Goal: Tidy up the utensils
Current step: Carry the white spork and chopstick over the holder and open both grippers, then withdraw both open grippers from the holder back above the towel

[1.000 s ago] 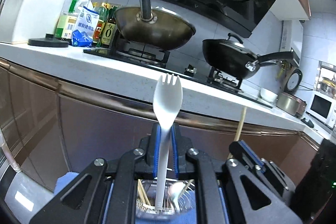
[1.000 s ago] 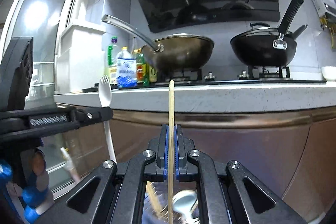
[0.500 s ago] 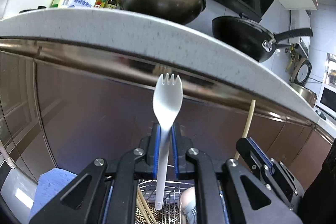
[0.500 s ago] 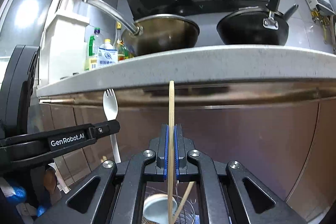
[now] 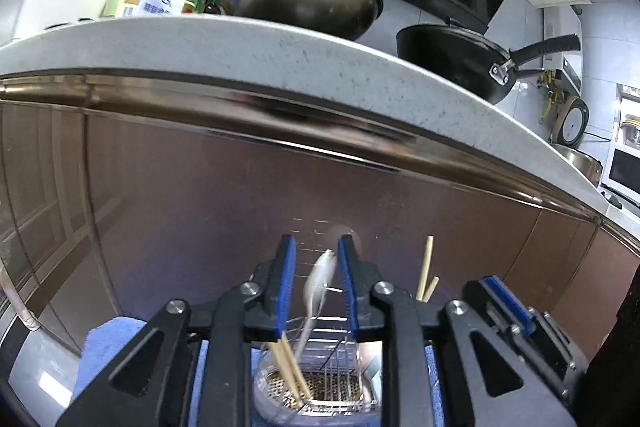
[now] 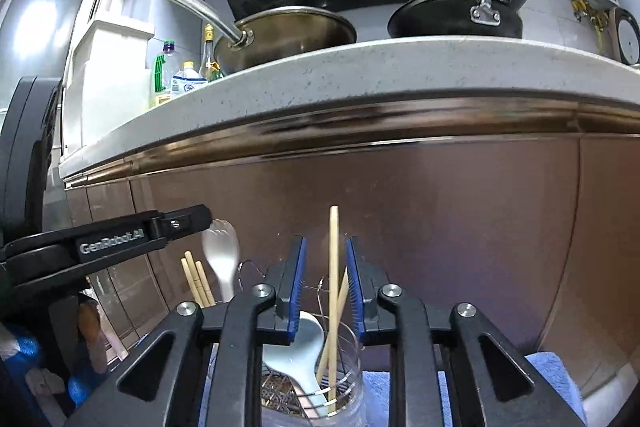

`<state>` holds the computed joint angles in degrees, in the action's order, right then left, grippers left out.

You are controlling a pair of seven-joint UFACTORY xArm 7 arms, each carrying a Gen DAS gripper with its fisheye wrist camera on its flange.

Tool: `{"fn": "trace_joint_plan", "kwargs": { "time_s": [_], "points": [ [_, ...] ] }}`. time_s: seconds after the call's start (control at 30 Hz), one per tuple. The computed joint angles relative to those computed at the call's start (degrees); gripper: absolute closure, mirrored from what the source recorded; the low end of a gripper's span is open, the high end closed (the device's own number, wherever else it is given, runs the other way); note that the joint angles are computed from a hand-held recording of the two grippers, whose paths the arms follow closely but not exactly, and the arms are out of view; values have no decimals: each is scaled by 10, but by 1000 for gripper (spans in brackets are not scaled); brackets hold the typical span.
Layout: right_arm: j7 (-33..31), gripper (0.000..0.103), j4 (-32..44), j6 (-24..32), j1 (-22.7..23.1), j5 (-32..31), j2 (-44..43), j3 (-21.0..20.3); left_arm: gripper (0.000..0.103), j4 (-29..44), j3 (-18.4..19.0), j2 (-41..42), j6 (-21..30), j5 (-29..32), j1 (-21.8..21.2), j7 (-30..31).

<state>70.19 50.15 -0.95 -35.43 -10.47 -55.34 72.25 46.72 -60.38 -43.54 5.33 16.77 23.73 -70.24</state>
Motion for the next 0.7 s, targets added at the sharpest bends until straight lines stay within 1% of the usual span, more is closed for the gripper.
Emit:
{"fn": "trace_joint_plan", "kwargs": {
  "time_s": [0.1,0.13,0.23,0.33,0.4,0.43,0.47,0.57,0.6,0.63,0.7],
  "points": [
    [-7,82,-7,29,34,-2,1,-22,82,-22,39,-11,19,-5,-53,6],
    [-8,81,-9,42,47,-2,2,-29,82,-30,56,-19,31,-6,-77,8],
    [-15,81,-14,84,93,-4,10,-52,81,-47,93,-37,64,-6,-132,12],
    [-22,77,-14,132,140,-9,15,-72,81,-67,133,-66,113,-8,-201,15],
    [-22,74,-13,160,167,-12,19,-83,78,-75,154,-87,154,-11,-243,16],
    [-22,74,-11,179,182,-12,20,-88,74,-78,161,-94,167,-11,-260,17],
    [-21,74,-8,197,197,-13,21,-93,72,-82,168,-107,193,-13,-282,17],
    [-16,74,-2,241,238,-15,20,-106,71,-84,173,-139,254,-11,-326,20],
    [-15,74,0,253,250,-16,19,-109,71,-82,172,-151,284,-12,-344,23],
    [-13,74,2,267,264,-16,17,-113,71,-82,172,-157,298,-13,-355,24],
    [-8,70,6,300,291,-16,10,-119,71,-79,171,-176,338,-20,-385,27]
  ]
}}
